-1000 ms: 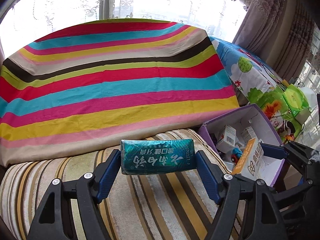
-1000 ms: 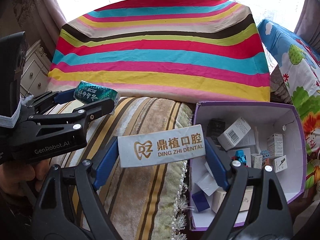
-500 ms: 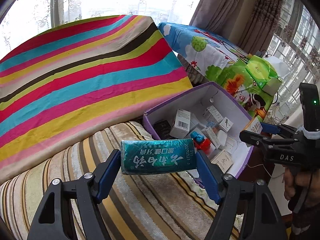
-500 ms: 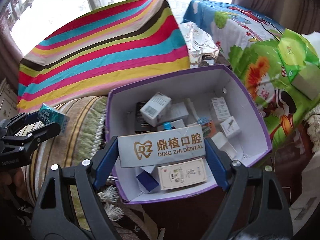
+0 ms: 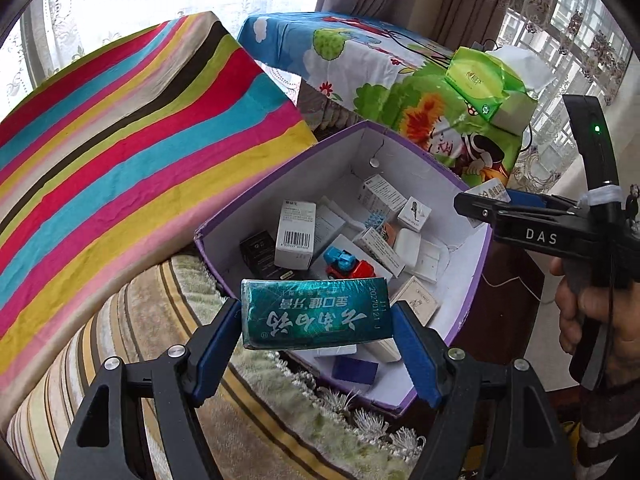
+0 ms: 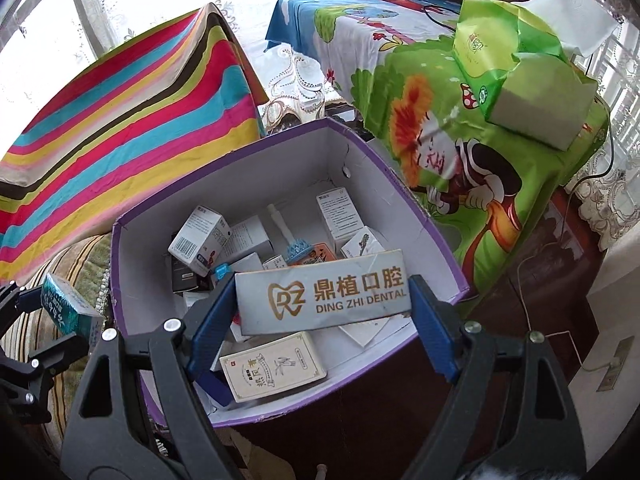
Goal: Organize rigid objects
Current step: 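Carry the teal pack and dental box over the storage box, then lower both items into the storage box and open both grippers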
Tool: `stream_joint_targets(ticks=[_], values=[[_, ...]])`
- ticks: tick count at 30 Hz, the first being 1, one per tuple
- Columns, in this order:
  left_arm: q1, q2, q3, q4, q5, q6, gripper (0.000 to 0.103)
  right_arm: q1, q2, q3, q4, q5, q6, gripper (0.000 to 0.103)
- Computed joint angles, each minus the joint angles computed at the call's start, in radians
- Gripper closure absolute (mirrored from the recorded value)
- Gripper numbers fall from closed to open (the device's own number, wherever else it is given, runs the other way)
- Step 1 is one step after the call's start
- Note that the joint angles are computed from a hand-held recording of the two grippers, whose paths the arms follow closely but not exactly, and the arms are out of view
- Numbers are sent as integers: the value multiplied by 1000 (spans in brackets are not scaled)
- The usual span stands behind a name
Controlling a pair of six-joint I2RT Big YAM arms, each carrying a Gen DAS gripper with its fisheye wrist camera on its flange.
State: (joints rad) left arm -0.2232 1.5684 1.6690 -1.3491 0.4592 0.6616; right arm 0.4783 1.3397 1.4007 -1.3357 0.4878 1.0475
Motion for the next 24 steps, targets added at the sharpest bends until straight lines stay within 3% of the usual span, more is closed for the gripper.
stream_joint_targets(ticks=[9, 14, 16, 20, 24], values=[[-145, 162, 255, 16, -9, -103, 27, -23, 7, -6, -27, 43, 23, 18], [-202, 260, 356, -22, -2, -148, 27, -58, -4, -27, -5, 45, 23, 18], [-222, 303, 390, -42, 3, -159, 21, -73, -2, -35, 5, 45, 21, 18], [-232, 325, 395, -59, 1, -198, 19, -109, -3, -68, 55, -5, 4, 17], [-207, 265, 327, -31, 12, -172, 17, -85, -8, -71, 52, 2, 23, 9]])
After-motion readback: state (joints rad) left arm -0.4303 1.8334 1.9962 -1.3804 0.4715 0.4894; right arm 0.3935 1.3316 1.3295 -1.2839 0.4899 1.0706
